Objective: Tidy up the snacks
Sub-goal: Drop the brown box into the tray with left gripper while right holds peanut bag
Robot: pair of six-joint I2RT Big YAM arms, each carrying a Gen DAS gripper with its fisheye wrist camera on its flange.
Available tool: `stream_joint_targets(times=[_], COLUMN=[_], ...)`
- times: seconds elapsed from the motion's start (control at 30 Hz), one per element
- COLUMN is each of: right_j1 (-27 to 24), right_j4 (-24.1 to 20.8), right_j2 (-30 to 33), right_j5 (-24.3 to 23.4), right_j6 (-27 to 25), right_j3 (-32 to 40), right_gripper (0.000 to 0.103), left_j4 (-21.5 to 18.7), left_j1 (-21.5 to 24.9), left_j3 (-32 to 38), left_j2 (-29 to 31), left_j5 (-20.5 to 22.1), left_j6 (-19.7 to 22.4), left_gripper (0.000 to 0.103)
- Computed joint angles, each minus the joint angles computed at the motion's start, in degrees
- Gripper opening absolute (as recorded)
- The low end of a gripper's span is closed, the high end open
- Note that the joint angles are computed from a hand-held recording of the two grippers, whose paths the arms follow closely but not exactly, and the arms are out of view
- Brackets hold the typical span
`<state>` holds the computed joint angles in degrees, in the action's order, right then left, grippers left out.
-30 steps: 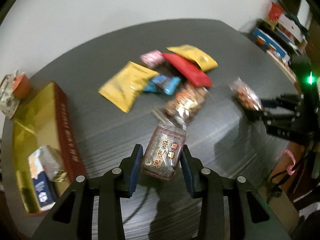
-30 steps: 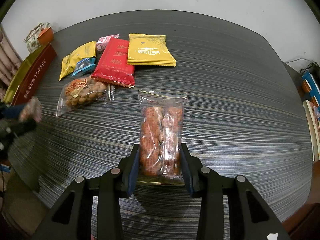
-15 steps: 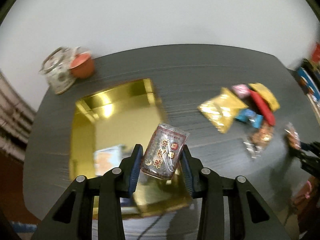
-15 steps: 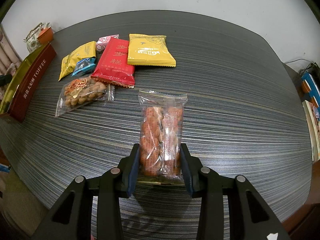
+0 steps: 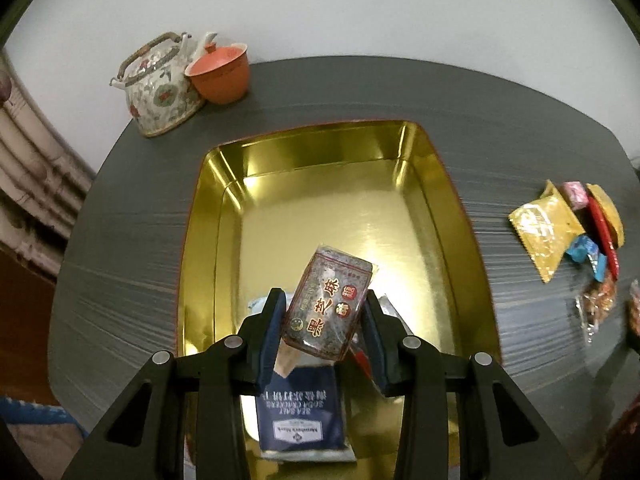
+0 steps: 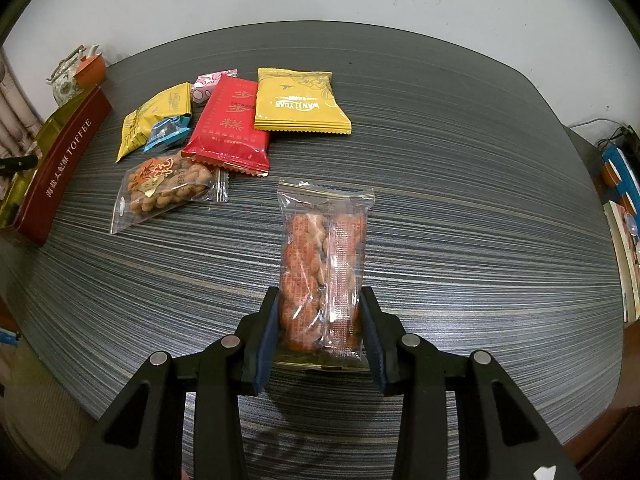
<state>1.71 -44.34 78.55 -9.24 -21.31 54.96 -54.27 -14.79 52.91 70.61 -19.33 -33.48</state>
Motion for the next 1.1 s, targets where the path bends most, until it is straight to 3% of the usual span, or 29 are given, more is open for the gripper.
stream_joint_targets(times=[0.8, 1.1], right_j1=[0.0, 0.0], right_j4=[0.1, 0.4], right_j2=[0.1, 0.0], right_j5=[0.1, 0.6], right_j6=[-0.4, -0.4], right_j3=[0.0, -0.1], right_gripper=[0.036, 0.035], left_j4=[0.5, 0.9], left_j1=[1.1, 1.4], left_j3=[-0.1, -1.1], left_j2=[1.2, -0.7], left_j5=[-0.2, -0.2], left_j6=[1.5, 2.1], left_gripper=[0.04, 0.053])
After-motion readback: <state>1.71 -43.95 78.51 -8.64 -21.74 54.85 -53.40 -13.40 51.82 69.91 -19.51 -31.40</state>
